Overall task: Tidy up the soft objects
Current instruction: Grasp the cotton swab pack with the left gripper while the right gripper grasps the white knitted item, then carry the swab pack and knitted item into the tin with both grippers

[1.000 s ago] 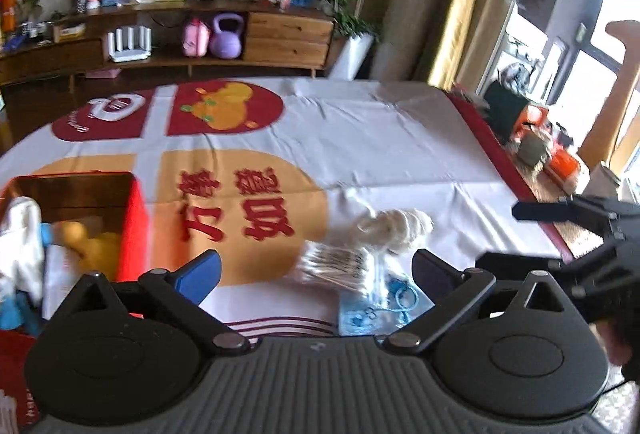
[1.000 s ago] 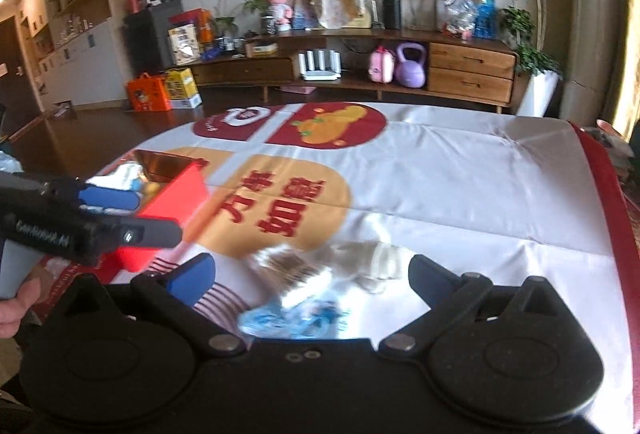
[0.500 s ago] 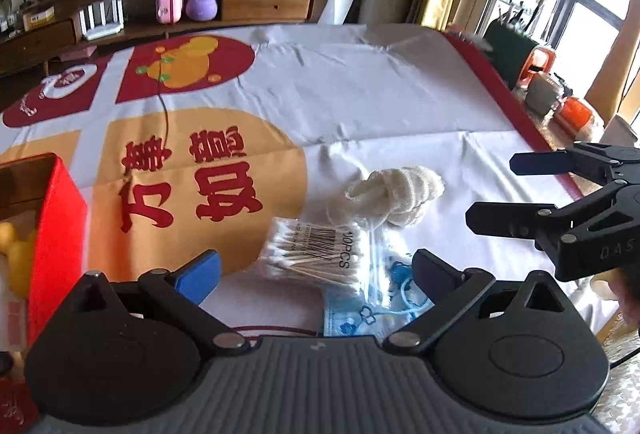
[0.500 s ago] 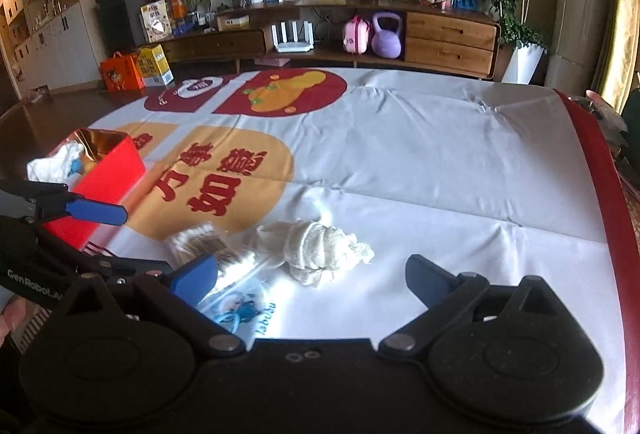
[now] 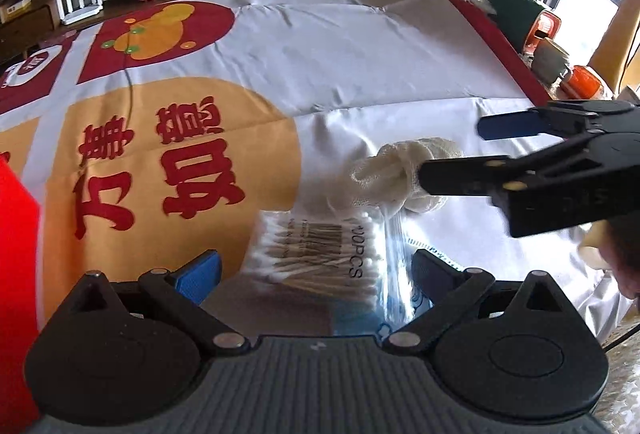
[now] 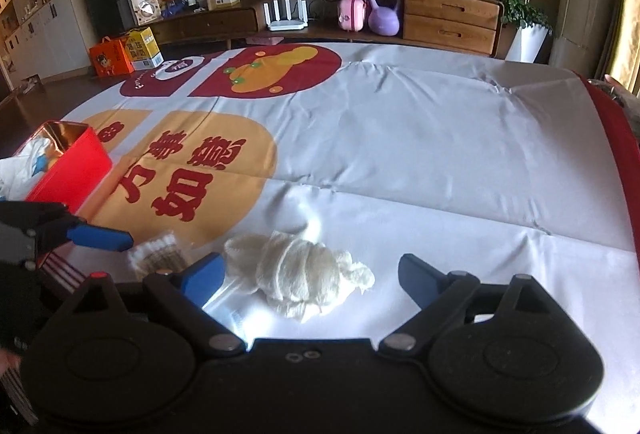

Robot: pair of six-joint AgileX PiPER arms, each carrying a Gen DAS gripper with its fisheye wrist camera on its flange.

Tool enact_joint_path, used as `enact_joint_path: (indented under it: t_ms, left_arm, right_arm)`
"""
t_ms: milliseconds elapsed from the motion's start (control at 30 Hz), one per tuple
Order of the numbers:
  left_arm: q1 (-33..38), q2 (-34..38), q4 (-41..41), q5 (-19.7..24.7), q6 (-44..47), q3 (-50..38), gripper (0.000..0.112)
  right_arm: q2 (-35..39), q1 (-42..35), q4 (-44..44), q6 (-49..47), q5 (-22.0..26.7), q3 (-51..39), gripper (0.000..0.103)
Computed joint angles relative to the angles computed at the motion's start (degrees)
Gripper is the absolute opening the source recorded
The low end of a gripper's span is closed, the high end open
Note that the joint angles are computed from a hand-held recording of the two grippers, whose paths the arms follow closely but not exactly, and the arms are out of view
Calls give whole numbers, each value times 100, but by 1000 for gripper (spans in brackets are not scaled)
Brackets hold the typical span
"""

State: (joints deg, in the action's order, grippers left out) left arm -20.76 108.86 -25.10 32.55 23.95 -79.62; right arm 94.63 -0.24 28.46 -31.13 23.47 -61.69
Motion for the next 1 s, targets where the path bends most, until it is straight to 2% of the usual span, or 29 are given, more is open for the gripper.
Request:
enact_joint_path:
  t_ms: [267,467,567,800,1000]
  left_arm:
    - [-71,236,111,-115,9,-124,101]
    - [-139,182,118,-395,175,60,101]
    - [-153,124,126,-534,223,168,93]
    - [-112,70,49,-618,304,236,75]
    - [-1,11,-99,-612,289,277,73]
  right_arm:
    - [385,193,-403,611,-32,-260,87]
    - [547,342,-991,1321,-83,-332,81]
    - [585,382,-1207,1586,-90,-327,79]
    - [580,449,-1625,2108,-154,-273,57]
    - [456,554,-2055,2539,-247,-162,47]
